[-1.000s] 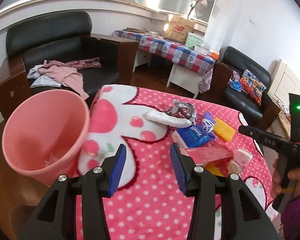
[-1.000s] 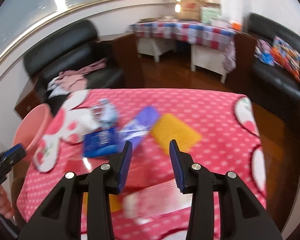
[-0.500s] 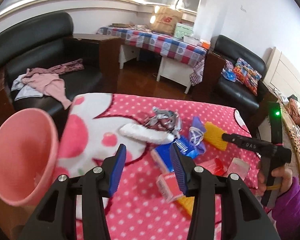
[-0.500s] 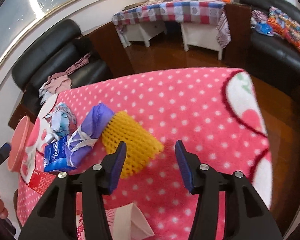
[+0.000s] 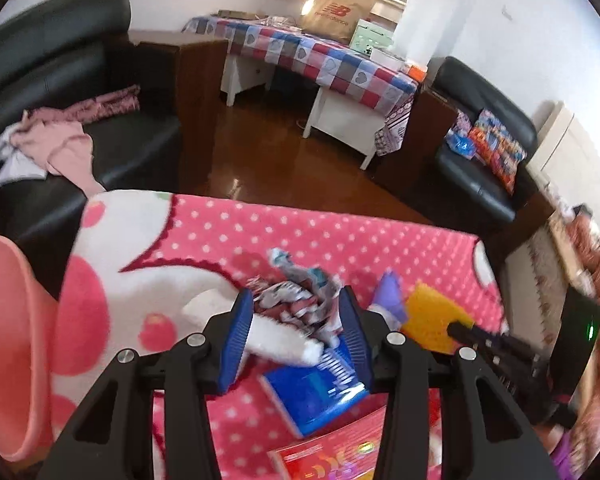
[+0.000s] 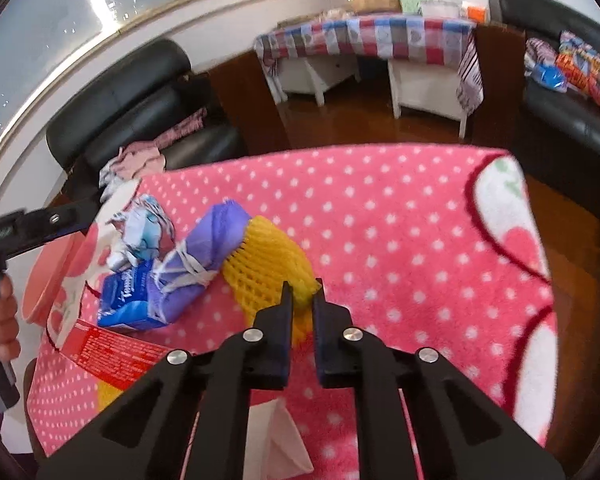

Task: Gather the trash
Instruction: 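Grasp the crumpled wrapper with the left gripper while the right grasps the yellow mesh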

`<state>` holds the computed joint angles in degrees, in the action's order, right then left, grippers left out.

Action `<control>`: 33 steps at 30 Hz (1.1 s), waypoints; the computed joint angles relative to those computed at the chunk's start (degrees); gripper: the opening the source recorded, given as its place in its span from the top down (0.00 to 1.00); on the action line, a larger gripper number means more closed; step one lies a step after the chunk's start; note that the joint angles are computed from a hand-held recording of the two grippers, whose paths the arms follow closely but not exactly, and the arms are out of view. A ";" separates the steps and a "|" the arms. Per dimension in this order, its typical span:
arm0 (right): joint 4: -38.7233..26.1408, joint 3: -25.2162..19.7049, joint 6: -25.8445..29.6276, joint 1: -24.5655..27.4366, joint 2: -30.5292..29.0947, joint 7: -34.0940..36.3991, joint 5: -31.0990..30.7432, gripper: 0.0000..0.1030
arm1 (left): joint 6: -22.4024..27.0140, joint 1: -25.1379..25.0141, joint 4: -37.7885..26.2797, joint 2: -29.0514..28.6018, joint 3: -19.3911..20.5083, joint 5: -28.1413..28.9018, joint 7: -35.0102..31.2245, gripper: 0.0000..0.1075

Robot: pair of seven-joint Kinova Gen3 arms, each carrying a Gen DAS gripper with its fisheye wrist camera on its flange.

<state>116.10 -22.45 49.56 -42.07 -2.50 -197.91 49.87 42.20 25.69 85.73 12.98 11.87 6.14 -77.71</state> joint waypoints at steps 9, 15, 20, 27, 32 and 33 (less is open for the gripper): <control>1.32 -5.19 9.47 -3.94 -2.76 -11.87 4.54 0.91 | 8.02 8.61 -10.00 5.47 -1.69 -9.82 1.48 0.68; 2.51 -7.31 11.90 -4.71 -4.43 -14.97 3.56 0.91 | 10.75 14.87 -11.56 8.15 -3.44 -20.55 6.41 0.72; 1.92 -8.12 13.68 -5.29 -4.36 -15.39 2.93 0.91 | 8.46 15.87 -9.27 7.59 -3.58 -24.12 7.31 0.93; 1.07 -8.72 15.18 -6.08 -3.92 -16.32 3.32 0.91 | 2.42 14.40 -4.08 3.57 -2.72 -23.39 7.63 0.97; -0.23 -9.16 17.29 -7.22 -3.52 -16.42 4.16 0.91 | -1.38 10.75 -0.03 -1.50 -1.12 -19.02 7.07 0.97; -0.62 -9.30 17.86 -7.52 -3.37 -16.47 4.45 0.91 | -2.08 9.70 0.99 -2.80 -0.75 -17.49 6.70 0.97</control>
<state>115.48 -31.74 67.42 -49.58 -5.87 -214.37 54.31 40.12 35.39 86.72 10.18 11.12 -11.35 -71.01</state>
